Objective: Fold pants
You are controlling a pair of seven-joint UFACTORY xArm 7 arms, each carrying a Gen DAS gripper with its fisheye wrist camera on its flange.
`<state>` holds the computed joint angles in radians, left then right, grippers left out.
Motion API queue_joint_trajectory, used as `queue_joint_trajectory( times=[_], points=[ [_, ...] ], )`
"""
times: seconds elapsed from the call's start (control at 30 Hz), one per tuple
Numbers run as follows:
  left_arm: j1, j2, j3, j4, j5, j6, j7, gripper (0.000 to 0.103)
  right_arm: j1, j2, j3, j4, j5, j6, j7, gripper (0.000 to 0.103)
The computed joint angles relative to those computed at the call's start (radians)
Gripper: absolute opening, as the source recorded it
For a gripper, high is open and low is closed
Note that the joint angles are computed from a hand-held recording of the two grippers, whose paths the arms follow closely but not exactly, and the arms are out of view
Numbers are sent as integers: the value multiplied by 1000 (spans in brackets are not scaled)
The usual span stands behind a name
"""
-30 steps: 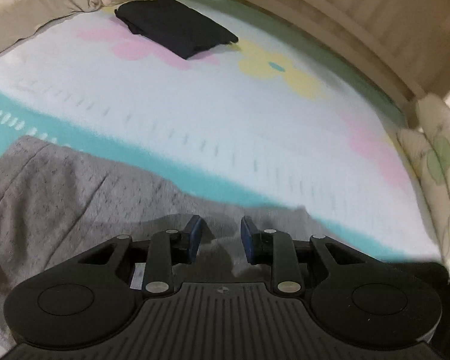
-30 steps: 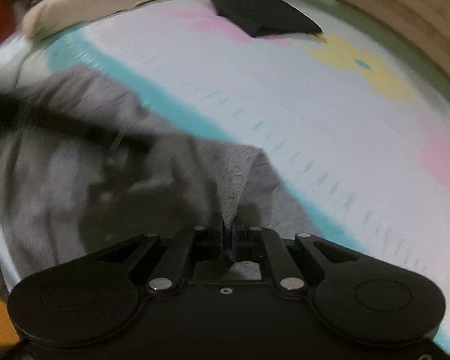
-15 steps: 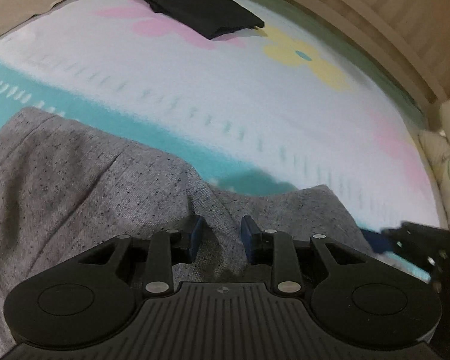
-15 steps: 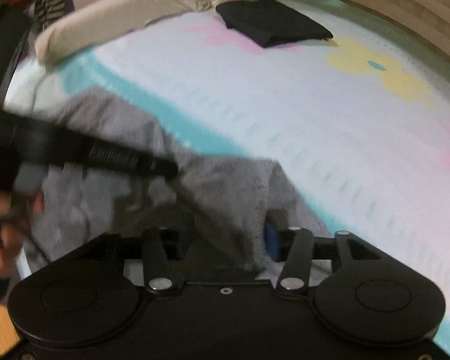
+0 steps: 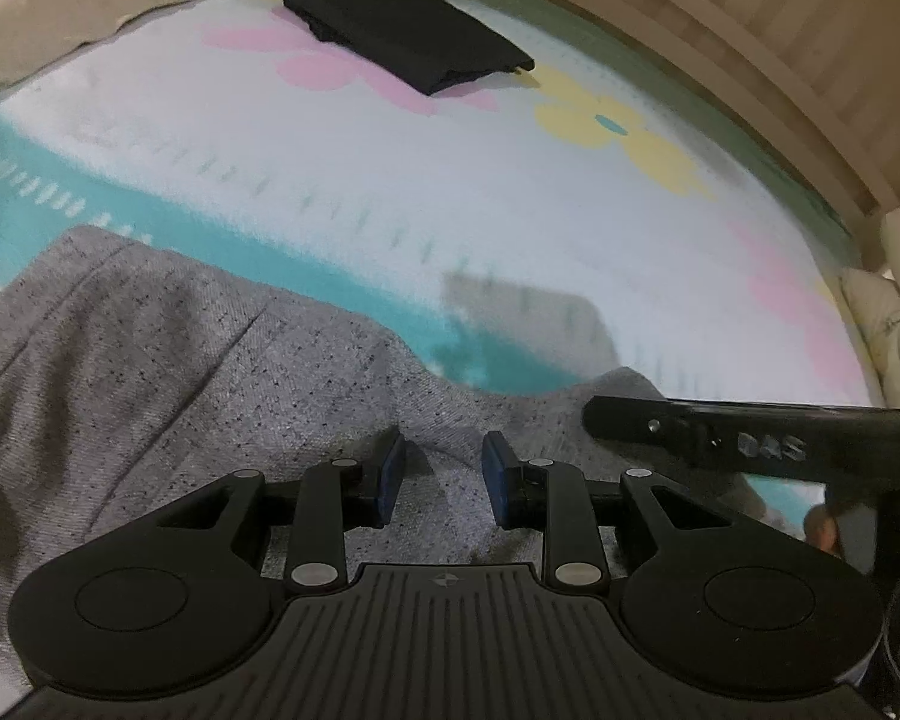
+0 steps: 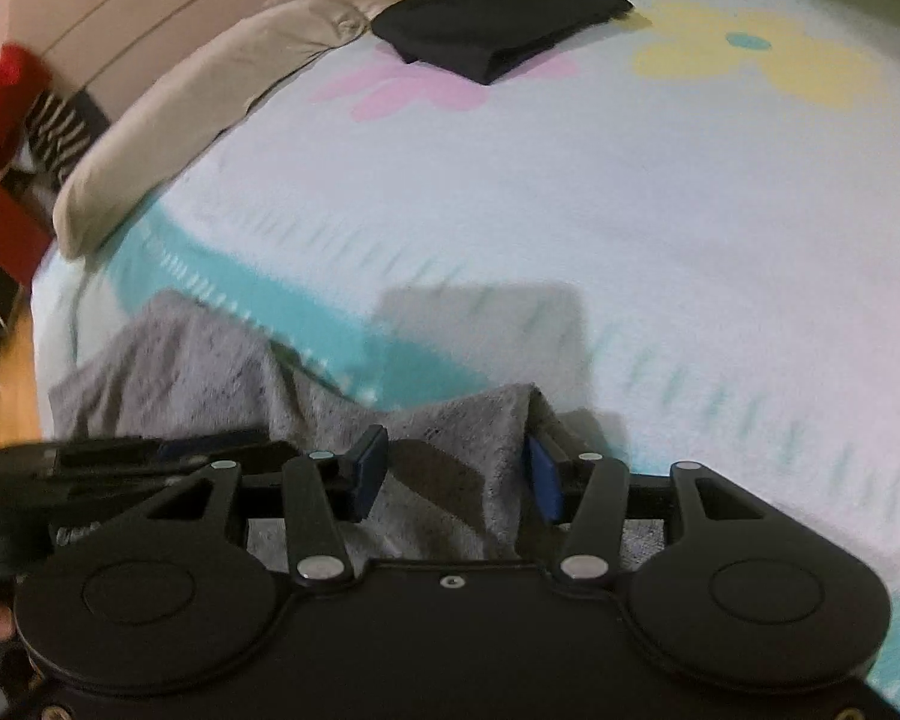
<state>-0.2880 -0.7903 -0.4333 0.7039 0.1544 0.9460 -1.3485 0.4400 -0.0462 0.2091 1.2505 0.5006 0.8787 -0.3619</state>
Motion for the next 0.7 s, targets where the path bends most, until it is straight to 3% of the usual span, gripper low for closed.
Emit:
queue_joint_trajectory(
  times=[0.03,0.07,0.1,0.23,0.37,0.43,0.5,0.57,0.63,0.7],
  points=[
    [1,-4,-4,1,4,5,-2,28,-2,9,-1,8,-3,4,16,41],
    [1,-8,-8,1,7,10,-4,28,-3,21,1,18,-26,10,46,18],
    [-1,-10,-9,2,7,16,-5,28,-4,33,2,27,-49,13,69,11],
    [-47,-3,-3,2,-23,60,36,27,6,60,15,31,-162,-74,177,6],
    [-62,7,-29,23,-8,97,56,27,21,147,22,121,-244,-58,290,6],
    [-63,2,-25,25,-12,100,51,27,32,157,26,130,-288,-56,321,7],
    [-59,-10,-23,23,-15,95,40,27,35,154,27,148,-307,-30,332,21],
    [-51,-25,-33,26,-4,94,30,27,25,127,20,156,-299,3,345,28],
    [-46,-32,-49,36,19,87,36,27,15,52,11,103,-318,-24,374,37],
    [-46,-31,-60,45,43,60,60,27,0,-31,1,52,-351,-22,379,55]
  ],
)
